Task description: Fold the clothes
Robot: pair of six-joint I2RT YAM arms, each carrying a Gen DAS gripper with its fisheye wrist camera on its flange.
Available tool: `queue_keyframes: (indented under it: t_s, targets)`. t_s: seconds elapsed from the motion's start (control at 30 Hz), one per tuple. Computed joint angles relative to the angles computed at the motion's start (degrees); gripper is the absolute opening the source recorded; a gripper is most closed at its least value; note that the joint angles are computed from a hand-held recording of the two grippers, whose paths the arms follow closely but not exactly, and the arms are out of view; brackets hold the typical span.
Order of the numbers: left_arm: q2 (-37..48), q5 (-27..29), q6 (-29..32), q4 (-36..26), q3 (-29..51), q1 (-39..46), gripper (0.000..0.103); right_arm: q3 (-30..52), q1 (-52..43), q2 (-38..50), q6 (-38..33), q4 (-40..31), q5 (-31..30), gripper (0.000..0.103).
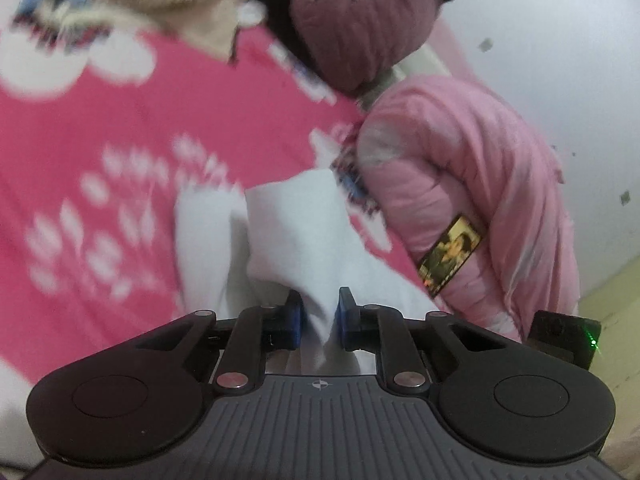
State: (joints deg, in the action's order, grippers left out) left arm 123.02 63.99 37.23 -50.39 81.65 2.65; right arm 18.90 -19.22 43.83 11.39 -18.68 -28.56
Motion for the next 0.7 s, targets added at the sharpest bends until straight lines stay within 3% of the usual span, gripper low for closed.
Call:
queue_keyframes:
  t_s: [0.17,0.3,0.43,0.5,0.6,0.7]
  targets:
    - [0.91,-2.13,-3.24,3.54,0.62,-0.63,0.015,0.24,1.64,7.68,-0.28,7.32,2.51,0.013]
    - [4.16,-5.94,-6.71,5.06,0.96,-1.01,0.022,1.34,-2.79,17.94,2.95,8.16,-2.12,0.038]
    - [4.37,-5.17,-8.51,2.8,2.45,-0.32,0.032,1.84,-10.74,14.87,3.53,2.14,-7.16,0.054]
    - [2.36,-5.56,-10.11,4.36,1.53,0.45,0.041,2.15,-13.82,10.93,1.83,-2.76,-7.21,0.054]
    - [-0.88,-4.64,-14.98,8.99,-0.41,2.6,0.043,2.94,-16.94,3.72,-0.27,-9.63,-5.5,0.054]
    - [-5.75,-3.29,-19.22,15.79,-4.16,4.17,0.042,4.01,-12.09,-4.57,0.2,-11.75,3.39,0.043]
